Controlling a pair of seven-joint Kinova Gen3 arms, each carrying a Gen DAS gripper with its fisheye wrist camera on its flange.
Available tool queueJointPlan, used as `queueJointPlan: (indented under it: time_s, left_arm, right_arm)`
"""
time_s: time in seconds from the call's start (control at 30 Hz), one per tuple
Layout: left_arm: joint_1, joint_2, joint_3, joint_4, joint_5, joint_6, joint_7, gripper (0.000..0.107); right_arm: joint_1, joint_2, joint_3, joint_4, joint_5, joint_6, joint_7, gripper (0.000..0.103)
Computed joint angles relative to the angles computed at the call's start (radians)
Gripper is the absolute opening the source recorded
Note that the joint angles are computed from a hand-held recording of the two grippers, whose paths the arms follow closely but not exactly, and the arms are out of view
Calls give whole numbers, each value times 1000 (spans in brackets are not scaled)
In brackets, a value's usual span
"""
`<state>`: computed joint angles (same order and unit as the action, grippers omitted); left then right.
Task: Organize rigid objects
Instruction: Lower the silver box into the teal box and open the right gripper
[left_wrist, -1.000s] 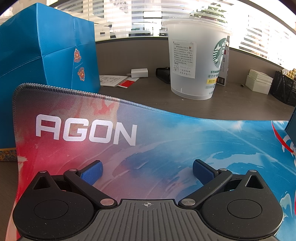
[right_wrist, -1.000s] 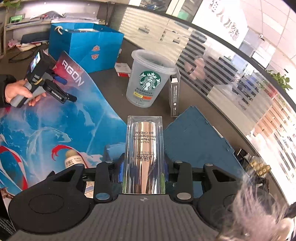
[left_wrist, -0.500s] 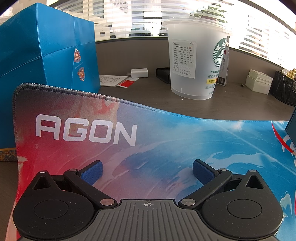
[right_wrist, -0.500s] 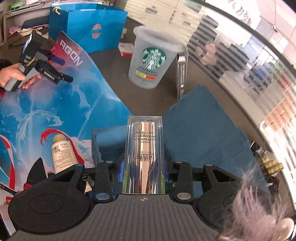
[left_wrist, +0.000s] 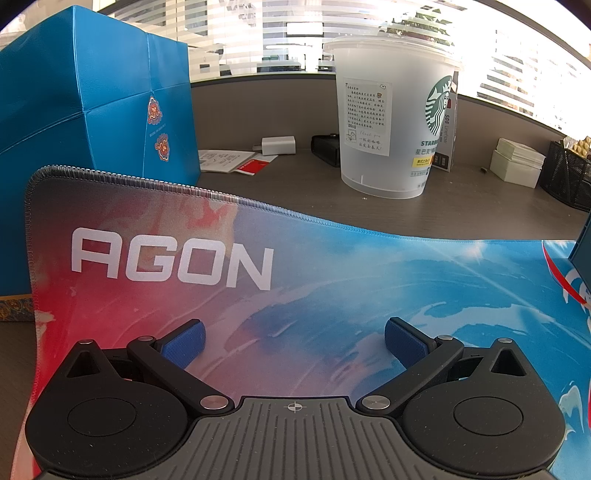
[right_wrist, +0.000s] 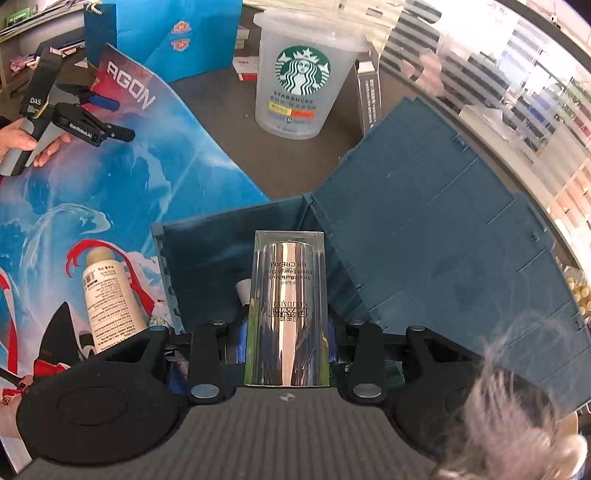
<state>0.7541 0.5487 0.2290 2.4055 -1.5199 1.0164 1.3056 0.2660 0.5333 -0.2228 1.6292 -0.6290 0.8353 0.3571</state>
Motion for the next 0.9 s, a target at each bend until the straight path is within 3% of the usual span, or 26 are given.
queueJointPlan:
  time_s: [0.57, 0.63, 0.8, 0.9]
  left_arm:
    - [0, 0, 0, 0, 0, 0, 0, 103]
    - [-1, 0, 0, 0, 0, 0, -1, 103]
    - [0, 0, 0, 0, 0, 0, 0, 103]
    - [0, 0, 0, 0, 0, 0, 0, 103]
  right_arm:
    - [-36, 82, 31, -141, 83, 142, -209, 35]
    - [-33, 91, 25, -156, 92, 155, -227, 41]
    - [-8, 85, 7, -130, 65, 129, -182, 41]
    - [50, 70, -27, -83, -5, 119, -96, 41]
